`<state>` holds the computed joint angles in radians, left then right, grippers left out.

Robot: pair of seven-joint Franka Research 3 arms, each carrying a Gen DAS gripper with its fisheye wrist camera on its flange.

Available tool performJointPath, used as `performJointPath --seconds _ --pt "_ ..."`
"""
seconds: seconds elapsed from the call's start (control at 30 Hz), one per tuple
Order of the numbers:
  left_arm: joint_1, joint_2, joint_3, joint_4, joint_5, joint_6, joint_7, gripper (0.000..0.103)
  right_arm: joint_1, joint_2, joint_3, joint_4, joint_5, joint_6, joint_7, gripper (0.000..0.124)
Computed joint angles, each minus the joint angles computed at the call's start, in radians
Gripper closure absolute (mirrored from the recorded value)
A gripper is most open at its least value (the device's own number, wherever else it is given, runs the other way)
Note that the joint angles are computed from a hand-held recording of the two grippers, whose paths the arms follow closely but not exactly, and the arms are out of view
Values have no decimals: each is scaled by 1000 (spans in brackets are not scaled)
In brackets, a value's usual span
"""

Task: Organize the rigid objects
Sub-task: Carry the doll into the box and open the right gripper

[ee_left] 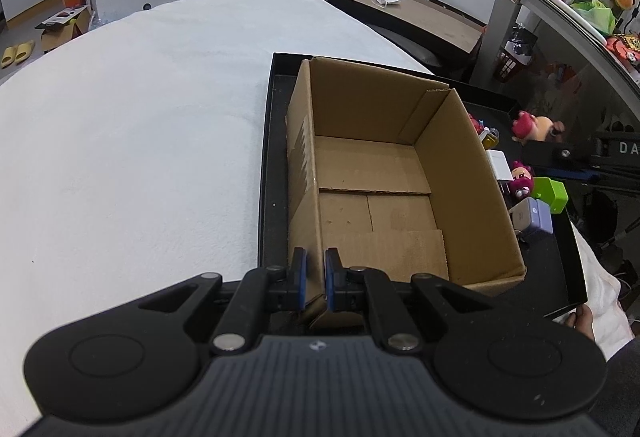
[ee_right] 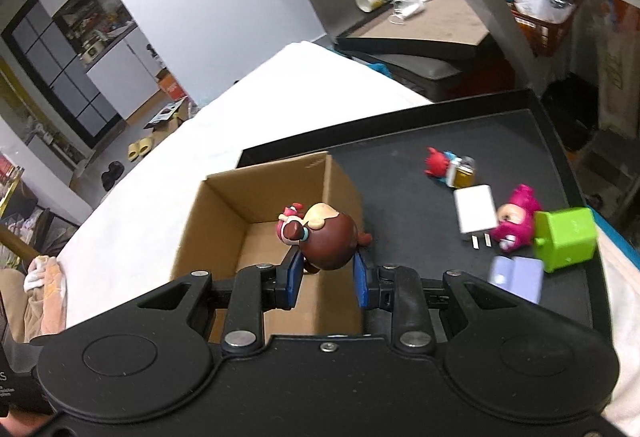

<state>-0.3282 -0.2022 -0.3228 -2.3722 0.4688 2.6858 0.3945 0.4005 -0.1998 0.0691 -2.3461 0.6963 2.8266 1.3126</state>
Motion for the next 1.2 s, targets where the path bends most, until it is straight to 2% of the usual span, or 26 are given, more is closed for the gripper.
performJointPath --seconds 0.4,1.03,1.2 --pt "-3 -7 11 -9 -39 20 28 94 26 93 37 96 -38 -20 -28 97" --pt "6 -2 16 -27 -74 71 56 94 24 229 75 224 -263 -49 88 97" --pt "4 -6 21 -34 -85 77 65 94 25 267 86 254 -223 -26 40 95"
